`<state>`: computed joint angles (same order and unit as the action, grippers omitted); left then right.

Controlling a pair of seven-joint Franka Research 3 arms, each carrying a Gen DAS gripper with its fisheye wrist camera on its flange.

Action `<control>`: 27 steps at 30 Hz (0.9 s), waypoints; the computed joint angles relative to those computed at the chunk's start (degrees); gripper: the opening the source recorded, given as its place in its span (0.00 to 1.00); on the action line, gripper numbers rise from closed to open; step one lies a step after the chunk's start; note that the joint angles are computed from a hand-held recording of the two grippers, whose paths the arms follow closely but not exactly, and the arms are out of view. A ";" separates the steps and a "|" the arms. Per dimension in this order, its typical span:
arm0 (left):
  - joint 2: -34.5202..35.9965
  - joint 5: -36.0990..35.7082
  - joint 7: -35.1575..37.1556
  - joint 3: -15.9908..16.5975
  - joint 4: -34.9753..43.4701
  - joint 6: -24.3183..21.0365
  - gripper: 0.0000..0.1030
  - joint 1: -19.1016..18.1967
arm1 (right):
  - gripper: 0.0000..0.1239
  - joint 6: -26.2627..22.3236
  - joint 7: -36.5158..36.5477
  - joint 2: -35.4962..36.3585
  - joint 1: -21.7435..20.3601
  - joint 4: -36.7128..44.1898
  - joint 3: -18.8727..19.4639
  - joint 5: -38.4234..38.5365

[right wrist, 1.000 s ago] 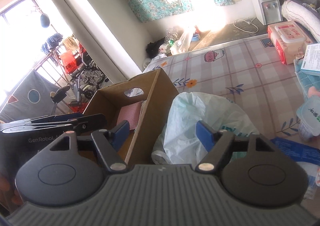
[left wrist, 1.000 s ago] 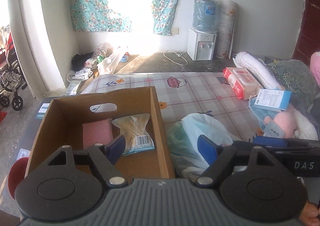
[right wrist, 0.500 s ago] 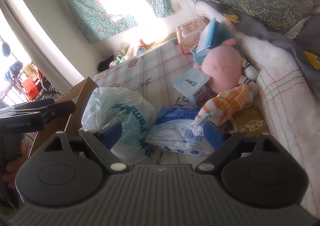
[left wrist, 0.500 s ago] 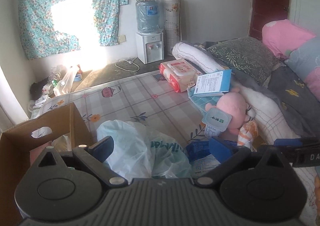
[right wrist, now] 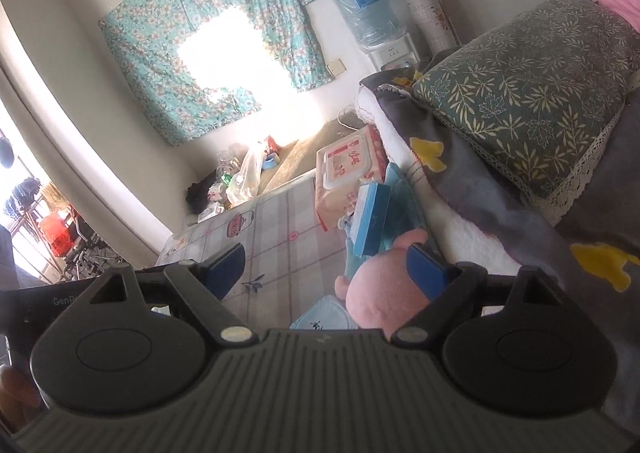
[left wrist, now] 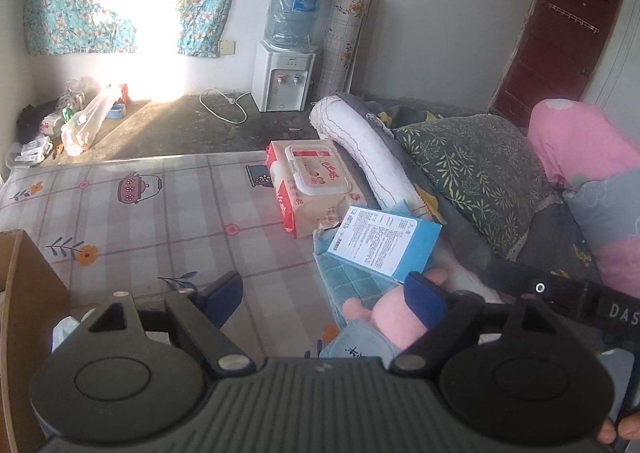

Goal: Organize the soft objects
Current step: 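Move the right gripper back toward the items on the bed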

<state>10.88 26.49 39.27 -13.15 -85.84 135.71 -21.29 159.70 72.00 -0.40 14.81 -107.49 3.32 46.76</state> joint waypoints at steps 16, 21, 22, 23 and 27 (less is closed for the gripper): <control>13.76 -13.08 5.25 1.16 15.84 -8.83 0.31 1.38 | 0.15 -3.37 4.14 24.50 -4.69 24.29 5.49 -8.74; 4.85 -14.89 5.77 0.59 5.38 -5.72 0.32 3.28 | 0.15 0.59 -9.63 17.79 -4.53 17.74 8.00 -7.35; 2.94 -14.90 5.60 0.52 3.23 -5.16 0.32 3.54 | 0.15 1.71 -12.46 15.79 -3.92 15.54 8.04 -7.50; 0.39 -14.90 5.43 0.47 0.57 -4.55 0.32 3.86 | 0.15 2.79 -14.95 13.92 -3.14 13.43 7.91 -7.91; -8.18 -15.87 5.05 0.00 -8.58 -1.75 0.36 5.06 | 0.15 8.81 -19.26 4.82 1.88 1.76 5.75 -15.77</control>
